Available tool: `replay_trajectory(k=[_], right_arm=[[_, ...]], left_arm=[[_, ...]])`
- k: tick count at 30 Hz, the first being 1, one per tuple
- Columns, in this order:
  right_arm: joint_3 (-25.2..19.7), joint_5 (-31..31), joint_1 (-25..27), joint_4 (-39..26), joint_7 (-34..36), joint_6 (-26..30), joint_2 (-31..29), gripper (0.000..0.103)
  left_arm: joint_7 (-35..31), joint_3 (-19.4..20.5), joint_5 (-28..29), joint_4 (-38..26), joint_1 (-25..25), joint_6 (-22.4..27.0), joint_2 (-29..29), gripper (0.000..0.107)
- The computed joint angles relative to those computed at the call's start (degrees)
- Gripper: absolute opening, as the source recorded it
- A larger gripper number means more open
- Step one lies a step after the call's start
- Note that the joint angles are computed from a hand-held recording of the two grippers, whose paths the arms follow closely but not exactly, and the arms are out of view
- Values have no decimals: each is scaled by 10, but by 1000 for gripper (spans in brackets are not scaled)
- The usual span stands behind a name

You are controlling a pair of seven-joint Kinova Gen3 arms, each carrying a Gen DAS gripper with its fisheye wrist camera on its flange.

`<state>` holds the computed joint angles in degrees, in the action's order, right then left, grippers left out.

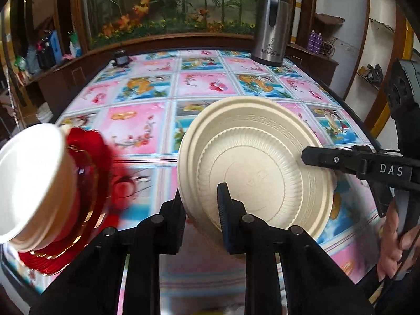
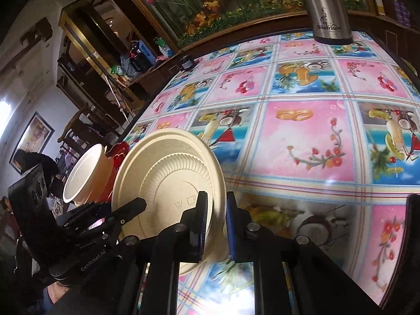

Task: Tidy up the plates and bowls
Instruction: 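Carry the beige plate with the left gripper and lower it onto the stack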

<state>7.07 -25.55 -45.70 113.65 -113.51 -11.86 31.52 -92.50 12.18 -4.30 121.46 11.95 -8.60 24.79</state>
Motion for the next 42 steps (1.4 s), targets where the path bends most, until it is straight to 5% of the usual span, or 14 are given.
replay_trajectory(k=[7, 12, 18, 33, 39, 42], right_arm=[[60, -24, -77, -30, 6, 43, 8, 13], [158, -24, -169, -56, -16, 90, 17, 13], [203, 9, -208, -78, -61, 126, 30, 13], [172, 106, -169, -83, -165, 151, 41, 18], [145, 143, -145, -67, -204, 137, 33, 32], [142, 151, -148, -52, -211, 117, 30, 27]], left_arm=[[7, -3, -20, 55, -29, -63, -22, 20], [20, 4, -47, 73, -52, -82, -27, 20], [41, 14, -82, 81, -75, -94, -26, 20], [47, 63, -110, 36, -101, -32, 22, 20], [40, 71, -108, 30, -110, -25, 28, 21], [35, 70, -105, 33, -108, -31, 27, 20]])
